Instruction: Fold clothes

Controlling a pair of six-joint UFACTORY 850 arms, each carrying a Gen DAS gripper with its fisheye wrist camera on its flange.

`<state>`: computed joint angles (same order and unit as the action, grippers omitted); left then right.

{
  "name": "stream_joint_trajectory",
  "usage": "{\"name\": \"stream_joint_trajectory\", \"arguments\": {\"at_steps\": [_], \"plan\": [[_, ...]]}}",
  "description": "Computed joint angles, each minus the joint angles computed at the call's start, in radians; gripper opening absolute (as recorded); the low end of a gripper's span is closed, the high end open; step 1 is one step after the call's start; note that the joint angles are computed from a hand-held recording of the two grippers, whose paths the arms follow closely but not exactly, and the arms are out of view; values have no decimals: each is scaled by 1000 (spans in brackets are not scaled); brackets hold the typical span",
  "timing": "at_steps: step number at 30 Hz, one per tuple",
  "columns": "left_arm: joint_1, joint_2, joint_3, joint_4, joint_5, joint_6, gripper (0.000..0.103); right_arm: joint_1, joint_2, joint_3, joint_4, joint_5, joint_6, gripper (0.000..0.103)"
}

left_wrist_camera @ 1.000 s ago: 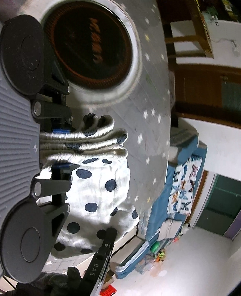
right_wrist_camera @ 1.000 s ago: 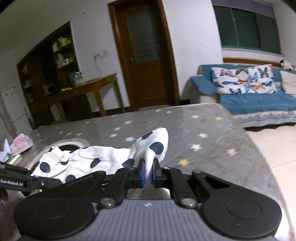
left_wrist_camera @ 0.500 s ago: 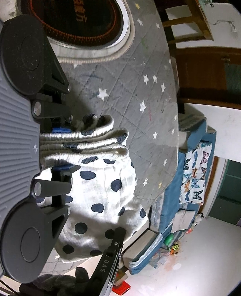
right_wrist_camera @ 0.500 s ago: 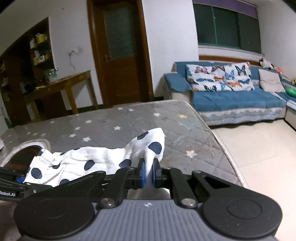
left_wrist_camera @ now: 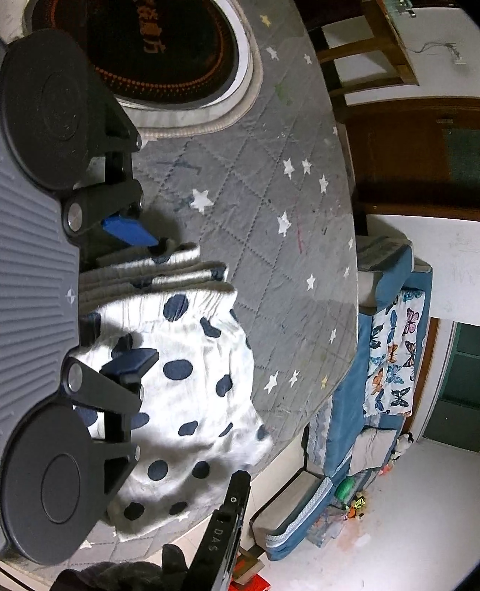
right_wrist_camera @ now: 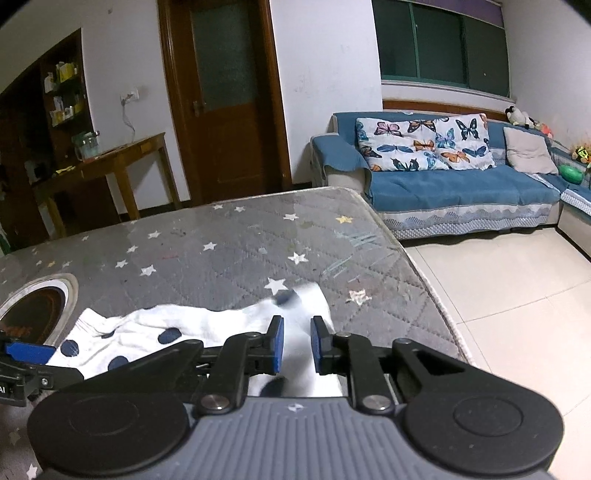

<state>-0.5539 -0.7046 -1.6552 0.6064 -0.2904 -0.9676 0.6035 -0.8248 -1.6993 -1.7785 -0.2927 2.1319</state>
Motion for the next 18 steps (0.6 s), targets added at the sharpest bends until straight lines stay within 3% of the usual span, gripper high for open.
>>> {"name": "stream_joint_trajectory", "arguments": {"at_steps": [4, 9, 16, 18], "plan": [[4, 12, 13, 42, -1, -33, 72, -1, -10, -18, 6, 12, -8, 16], [12, 11, 11, 98, -9, -85, 79, -7, -52, -84, 160, 56, -161, 16], [24, -38, -57, 56, -37, -39, 82, -16, -153, -236, 669, 76, -668, 27], [27, -54, -75, 42, -45, -26, 83, -17, -180, -275, 794, 65, -795, 36]]}}
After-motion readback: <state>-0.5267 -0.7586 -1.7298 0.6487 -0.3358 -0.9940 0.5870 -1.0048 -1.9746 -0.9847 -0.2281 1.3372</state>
